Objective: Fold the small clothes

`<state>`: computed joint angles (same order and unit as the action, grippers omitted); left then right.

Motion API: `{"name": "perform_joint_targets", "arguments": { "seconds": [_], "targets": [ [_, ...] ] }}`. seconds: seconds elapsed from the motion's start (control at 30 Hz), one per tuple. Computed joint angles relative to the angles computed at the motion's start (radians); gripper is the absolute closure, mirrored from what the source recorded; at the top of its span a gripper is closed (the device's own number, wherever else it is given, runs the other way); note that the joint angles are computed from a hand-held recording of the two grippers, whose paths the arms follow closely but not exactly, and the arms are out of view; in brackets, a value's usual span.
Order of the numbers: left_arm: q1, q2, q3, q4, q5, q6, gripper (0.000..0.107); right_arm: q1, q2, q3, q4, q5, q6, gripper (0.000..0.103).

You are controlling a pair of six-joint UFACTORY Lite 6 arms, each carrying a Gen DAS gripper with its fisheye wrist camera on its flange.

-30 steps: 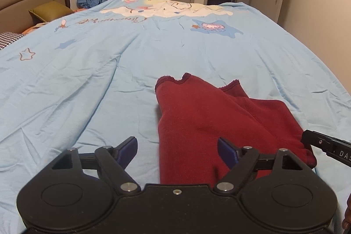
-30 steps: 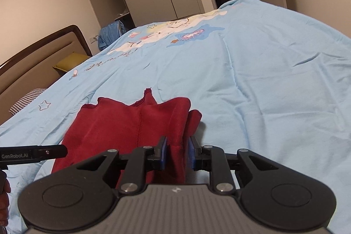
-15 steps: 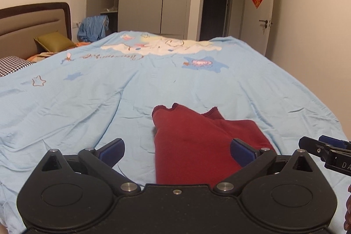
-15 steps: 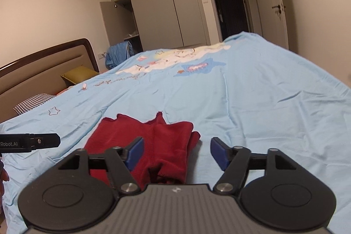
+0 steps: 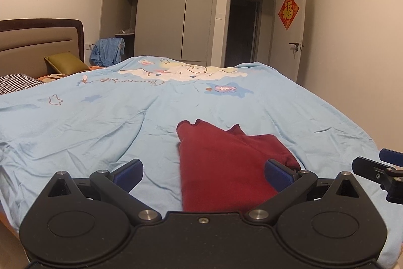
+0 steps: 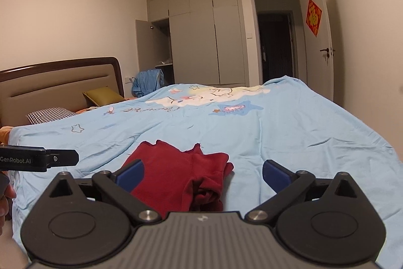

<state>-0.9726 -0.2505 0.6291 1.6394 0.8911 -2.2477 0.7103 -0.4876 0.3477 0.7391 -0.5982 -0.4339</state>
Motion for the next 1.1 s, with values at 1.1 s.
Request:
{"name": "perform_joint_targets", "arguments": {
  "seconds": [1.1],
  "targets": [
    [-0.113,-0.058,-0.188,-0.030,0.040,-0.137,0.005,0.196,-0.127,-0.163,0.281,-0.050,-0.189,0.000]
  ]
}}
